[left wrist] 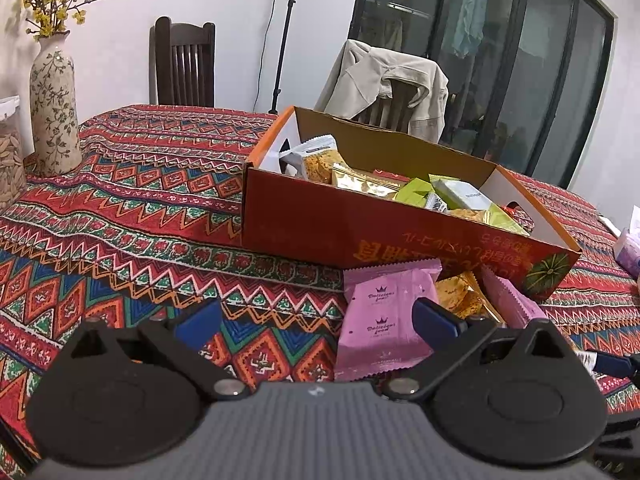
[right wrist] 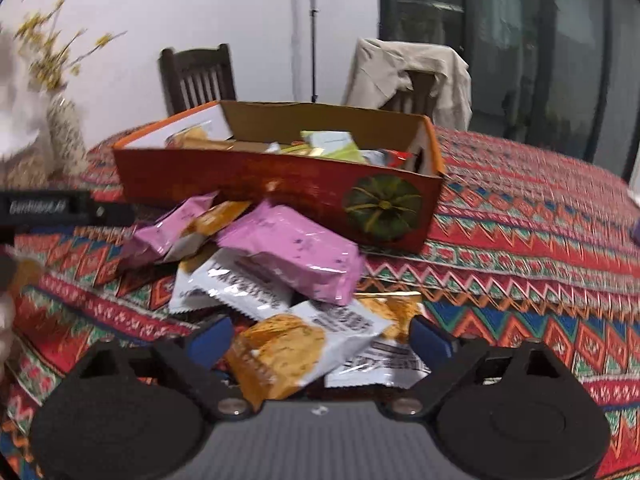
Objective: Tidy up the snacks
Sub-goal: 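Grasp a gold cracker packet with the right tool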
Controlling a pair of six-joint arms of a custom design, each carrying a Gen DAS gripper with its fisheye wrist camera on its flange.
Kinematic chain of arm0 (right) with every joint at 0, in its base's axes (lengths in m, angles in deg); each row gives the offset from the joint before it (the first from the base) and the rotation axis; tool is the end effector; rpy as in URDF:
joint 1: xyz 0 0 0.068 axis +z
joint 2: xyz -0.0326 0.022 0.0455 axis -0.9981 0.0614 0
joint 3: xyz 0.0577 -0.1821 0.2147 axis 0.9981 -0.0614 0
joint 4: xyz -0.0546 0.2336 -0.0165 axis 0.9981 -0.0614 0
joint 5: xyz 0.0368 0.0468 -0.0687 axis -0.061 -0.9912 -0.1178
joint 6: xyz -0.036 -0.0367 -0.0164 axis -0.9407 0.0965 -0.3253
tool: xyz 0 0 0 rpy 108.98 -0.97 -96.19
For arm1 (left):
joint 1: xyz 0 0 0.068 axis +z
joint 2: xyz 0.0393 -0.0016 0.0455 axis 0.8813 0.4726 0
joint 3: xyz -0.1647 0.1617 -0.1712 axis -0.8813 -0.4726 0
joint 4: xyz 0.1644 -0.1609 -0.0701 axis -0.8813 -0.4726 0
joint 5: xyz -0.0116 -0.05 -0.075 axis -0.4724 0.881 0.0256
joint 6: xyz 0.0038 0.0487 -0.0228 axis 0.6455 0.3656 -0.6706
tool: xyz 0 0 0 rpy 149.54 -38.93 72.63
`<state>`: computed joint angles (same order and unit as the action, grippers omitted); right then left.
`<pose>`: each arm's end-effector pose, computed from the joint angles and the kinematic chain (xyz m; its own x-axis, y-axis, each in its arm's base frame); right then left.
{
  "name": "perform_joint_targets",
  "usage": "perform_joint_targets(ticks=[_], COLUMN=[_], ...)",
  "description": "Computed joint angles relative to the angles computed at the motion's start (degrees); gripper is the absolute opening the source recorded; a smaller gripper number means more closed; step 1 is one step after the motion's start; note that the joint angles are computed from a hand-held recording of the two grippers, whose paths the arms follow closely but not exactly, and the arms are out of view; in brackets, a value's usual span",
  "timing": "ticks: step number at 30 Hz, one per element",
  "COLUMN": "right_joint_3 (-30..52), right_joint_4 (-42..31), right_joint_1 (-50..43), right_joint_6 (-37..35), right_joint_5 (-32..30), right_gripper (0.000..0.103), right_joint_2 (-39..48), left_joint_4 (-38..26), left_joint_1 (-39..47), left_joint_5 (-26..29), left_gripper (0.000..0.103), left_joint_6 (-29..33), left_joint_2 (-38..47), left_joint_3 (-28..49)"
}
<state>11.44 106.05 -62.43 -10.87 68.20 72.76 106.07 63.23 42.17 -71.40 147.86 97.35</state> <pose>0.3224 0.1458 0.0696 -0.5473 -0.2955 -0.7830 -0.4667 0.8844 -0.0076 0.2893 0.0109 0.0975 -0.5369 -0.2792 -0.7961 -0.2581 0.9528 -0.1601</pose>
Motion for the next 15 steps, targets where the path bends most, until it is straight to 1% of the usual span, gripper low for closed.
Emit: perform_joint_targets(ticks=[2,3,5,6,8,9,10,14,15], right_joint_3=[-0.8,-1.2,-2.0,-2.3,-3.1,-3.5,-4.1,-6.9,-7.2], right_joint_4=[1.4,2.2,3.4,3.9,5.0,5.4,5.8,8.7,9.0], right_joint_1=[1.4,1.8,2.2,2.5,2.9,3.0,3.0,2.3,2.2], right_joint_6=[-1.7,-2.4,-3.1,-3.5,-3.7,-3.7,-3.8,-3.7,-3.7], right_joint_5=[2.3,2.7,2.9,3.2,3.8,3.9,3.8,1.4,1.4], right_gripper=[0.08,0.078,0.069,0.066,0.052,0.047,0.04,0.024,0.018], right_joint_2=[0.2,0.3,0.1,0.1,-0.1,-0.4,-0.8,-2.3,-2.5], left_joint_4=[-0.1,0.0,0.3,0.7,0.8,0.7,0.6,0.9,1.0], left_joint_1=[0.1,0.1,-0.1,-0.1,0.0,0.0,0.0,0.1,0.1], left_joint_5=[0.2,0.2,-0.2,-0.3,-0.4,-0.6,-0.7,-0.7,-0.7], left_gripper=[0.103,0.103,0.103,0.103,0.103,0.103,0.103,0.103,0.103], left_joint_6=[-0.1,-0.1,-0.2,-0.3,-0.5,-0.6,-0.7,-1.2,-1.2], left_joint_2=[0.0,-0.1,-0.2,-0.3,-0.4,-0.5,-0.6,-1.2,-1.4], left_joint_3=[0.0,-0.2,-0.5,-0.8,-0.9,-0.9,-1.0,-1.7,-1.9])
